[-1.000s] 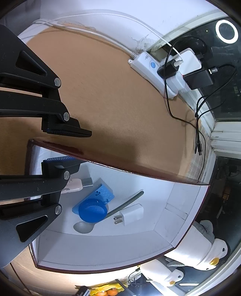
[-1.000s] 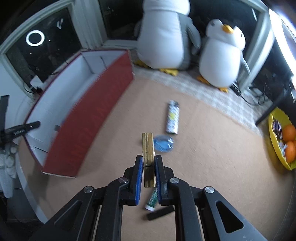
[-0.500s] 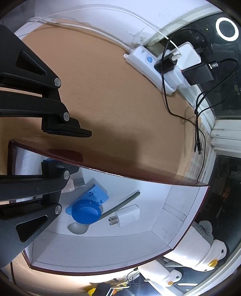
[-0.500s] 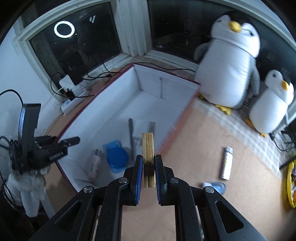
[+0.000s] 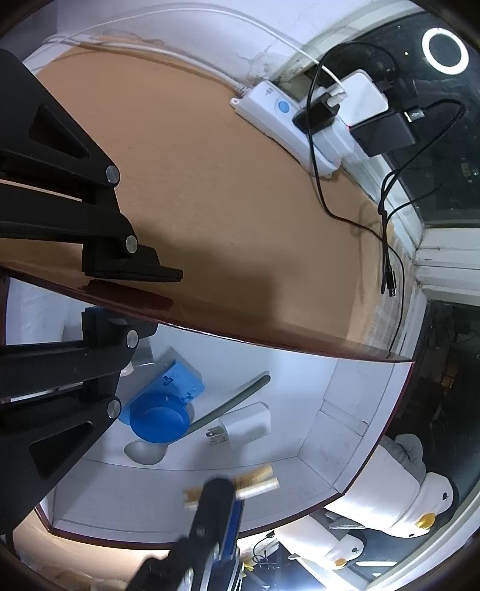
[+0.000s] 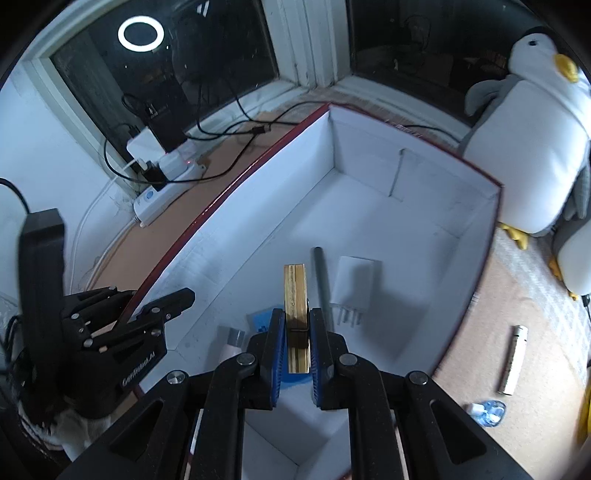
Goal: Organize rigid objects
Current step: 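Lift the wooden clothespin, carry it into the box, and release it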
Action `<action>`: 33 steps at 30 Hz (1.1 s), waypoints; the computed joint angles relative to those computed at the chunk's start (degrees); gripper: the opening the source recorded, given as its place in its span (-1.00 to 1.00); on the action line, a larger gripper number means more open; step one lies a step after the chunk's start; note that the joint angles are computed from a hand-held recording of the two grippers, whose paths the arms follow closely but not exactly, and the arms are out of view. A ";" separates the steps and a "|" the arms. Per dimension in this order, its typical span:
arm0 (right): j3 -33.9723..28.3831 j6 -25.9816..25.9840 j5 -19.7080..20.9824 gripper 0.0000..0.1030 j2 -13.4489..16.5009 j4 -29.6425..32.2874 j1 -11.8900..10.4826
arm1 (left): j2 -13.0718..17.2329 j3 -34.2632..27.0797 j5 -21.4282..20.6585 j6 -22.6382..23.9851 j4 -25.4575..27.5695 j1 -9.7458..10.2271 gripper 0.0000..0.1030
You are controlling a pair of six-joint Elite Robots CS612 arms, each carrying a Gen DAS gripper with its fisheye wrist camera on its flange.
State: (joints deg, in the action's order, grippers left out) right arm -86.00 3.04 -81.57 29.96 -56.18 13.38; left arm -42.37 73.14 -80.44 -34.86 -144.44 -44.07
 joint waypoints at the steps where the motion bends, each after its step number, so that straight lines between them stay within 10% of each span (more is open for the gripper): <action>1: 0.60 -0.09 -0.09 -0.78 -0.17 0.10 0.12 | 0.02 -0.03 -0.08 -0.05 -0.07 0.01 -0.85; 33: 6.93 -1.06 -1.44 -0.55 -1.90 -0.47 1.43 | 0.11 0.03 -0.21 0.30 -0.81 0.12 -0.85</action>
State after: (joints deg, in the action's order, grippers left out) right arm -79.07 1.98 -83.01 28.06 -56.65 14.81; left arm -42.25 73.17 -80.65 -34.57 -145.25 -43.95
